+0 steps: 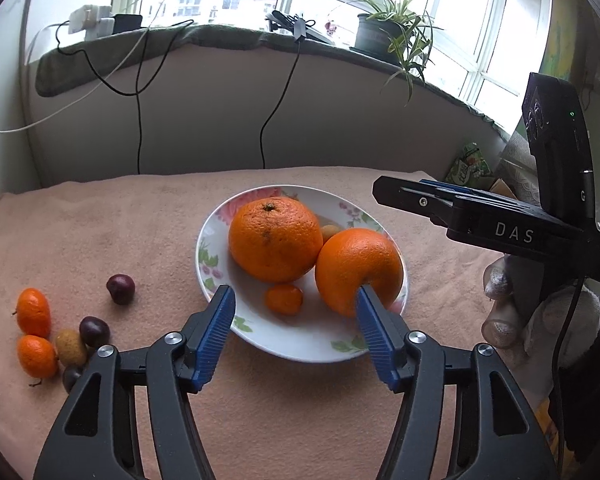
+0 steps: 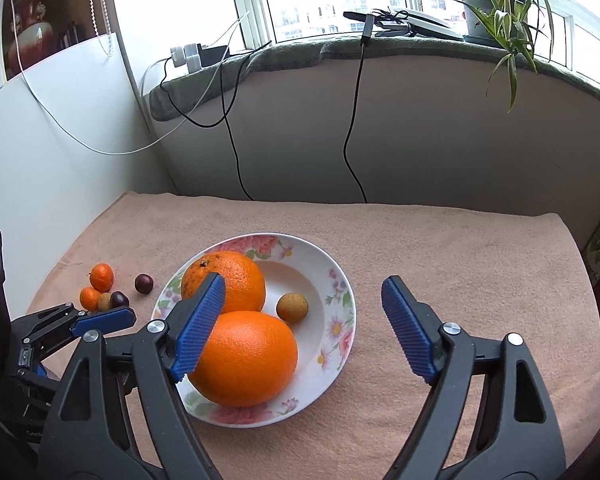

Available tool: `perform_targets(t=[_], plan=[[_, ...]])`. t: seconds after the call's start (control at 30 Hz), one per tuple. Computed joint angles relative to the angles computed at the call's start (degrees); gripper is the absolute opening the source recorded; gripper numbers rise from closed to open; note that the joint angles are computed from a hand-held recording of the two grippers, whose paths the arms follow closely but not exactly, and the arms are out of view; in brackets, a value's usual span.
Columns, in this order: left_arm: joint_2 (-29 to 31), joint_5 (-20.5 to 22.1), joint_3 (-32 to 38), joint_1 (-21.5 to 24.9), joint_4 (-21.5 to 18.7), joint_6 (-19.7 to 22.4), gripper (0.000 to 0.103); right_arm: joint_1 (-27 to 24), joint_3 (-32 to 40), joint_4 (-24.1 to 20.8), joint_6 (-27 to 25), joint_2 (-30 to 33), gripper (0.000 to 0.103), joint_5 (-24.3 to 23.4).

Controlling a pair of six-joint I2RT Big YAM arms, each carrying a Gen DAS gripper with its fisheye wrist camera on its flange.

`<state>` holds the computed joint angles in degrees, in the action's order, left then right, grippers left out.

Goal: Organize fruits
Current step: 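Lower the tangerine and open the left tool while the right tool releases the brown fruit, then withdraw both tools from the plate toward the remaining loose fruits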

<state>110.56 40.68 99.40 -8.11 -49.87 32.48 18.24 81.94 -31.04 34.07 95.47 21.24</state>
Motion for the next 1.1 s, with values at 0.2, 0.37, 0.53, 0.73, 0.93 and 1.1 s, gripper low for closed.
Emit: perform_targets(t=[0.2,0.37,0.53,0.73,0.93,1.1], plan=[[-1.2,-1.2,-1.8,-0.1,3.3,-1.2,0.081,-0.1,-0.6,1.1,1.4,-0.7,0.095,0.0],[-1.4,-1.7,-2.1,-0.3,4.0,-1.4,0.081,0.3,-0.8,1.3,1.4,-1.0,0.098,1.0],[-1.8,-1.7,-2.4,-0.2,4.4,-1.7,0.081,1.0,-0.9,1.2,1.1,-1.3,0.098,2.2],[-2.3,-1.3,-2.9,0.4,5.0,-2.3,0.081,1.5,-1.1,2.0,1.4,-1.9,0.098,3.1],[-2.9,-0.8,-3.5,1.3,5.9,-3.0,0.081,2.5,-1.0,2.4,1.7,-2.2,0.098,4.5],[-3.1,-0.7,-3.6,2.0,6.4,-3.3,0.081,3.4,-0.3,2.5,1.1,-1.8,0.098,5.3]])
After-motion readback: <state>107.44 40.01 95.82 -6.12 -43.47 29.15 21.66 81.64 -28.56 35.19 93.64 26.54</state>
